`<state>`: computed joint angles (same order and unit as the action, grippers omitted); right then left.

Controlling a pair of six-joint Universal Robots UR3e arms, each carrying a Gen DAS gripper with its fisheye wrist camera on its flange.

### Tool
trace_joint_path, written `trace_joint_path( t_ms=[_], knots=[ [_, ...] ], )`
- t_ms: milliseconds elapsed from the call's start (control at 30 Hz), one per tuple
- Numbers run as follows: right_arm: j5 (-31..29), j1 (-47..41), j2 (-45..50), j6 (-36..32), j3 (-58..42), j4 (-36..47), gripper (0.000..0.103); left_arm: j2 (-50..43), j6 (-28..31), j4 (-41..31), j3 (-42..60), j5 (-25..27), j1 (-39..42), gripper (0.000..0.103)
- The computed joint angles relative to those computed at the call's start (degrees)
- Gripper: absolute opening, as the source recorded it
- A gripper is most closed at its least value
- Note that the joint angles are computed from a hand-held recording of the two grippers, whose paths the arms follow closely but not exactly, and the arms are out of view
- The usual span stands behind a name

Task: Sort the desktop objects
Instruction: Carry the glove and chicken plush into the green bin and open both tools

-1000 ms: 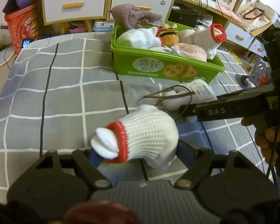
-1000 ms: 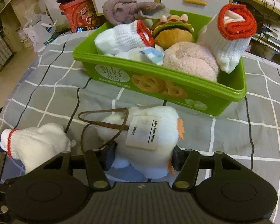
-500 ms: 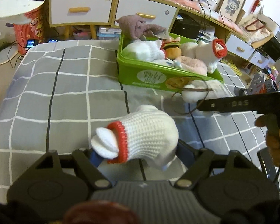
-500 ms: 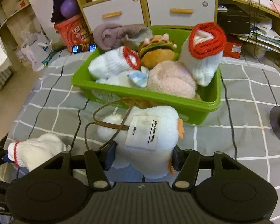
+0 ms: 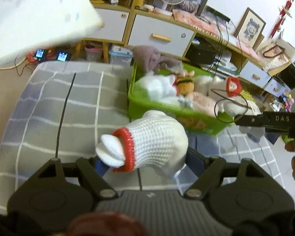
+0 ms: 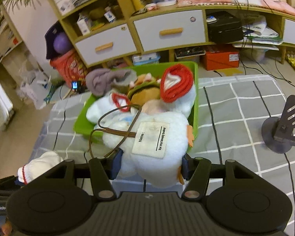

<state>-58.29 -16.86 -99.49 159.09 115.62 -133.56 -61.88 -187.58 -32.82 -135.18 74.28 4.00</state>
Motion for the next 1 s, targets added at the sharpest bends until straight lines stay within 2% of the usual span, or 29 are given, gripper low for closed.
trace_joint_path(
  t_ms=[267,433,633,800,900,1000],
  knots=[
    [-2.6,4.6,7.7,5.6,-7.9,-2.3,0.059,-18.8,-4.3,10.0,13.2,6.2,-8.8,0.08],
    [-1.5,5.2,12.9,9.4,-9.9,-5.1,0.059,-28.1,-3.3,13.5,20.5,9.6,-12.0,0.08],
    [-1.7,6.3,19.1,11.6,-12.5,-9.0,0.058,-34.7,-1.7,18.6,22.5,10.5,-12.2,0.08],
    [-3.2,8.1,23.5,13.4,-14.4,-12.4,0.055,-37.8,-0.5,23.4,20.1,8.4,-10.2,0.08],
    [-5.1,9.2,26.5,14.3,-15.9,-13.7,0.052,-38.9,-0.2,29.9,16.2,4.2,-7.5,0.08],
    [-6.0,9.9,28.0,14.6,-16.2,-15.4,0.052,-40.2,-0.9,32.7,15.2,1.0,-5.6,0.08]
  ],
)
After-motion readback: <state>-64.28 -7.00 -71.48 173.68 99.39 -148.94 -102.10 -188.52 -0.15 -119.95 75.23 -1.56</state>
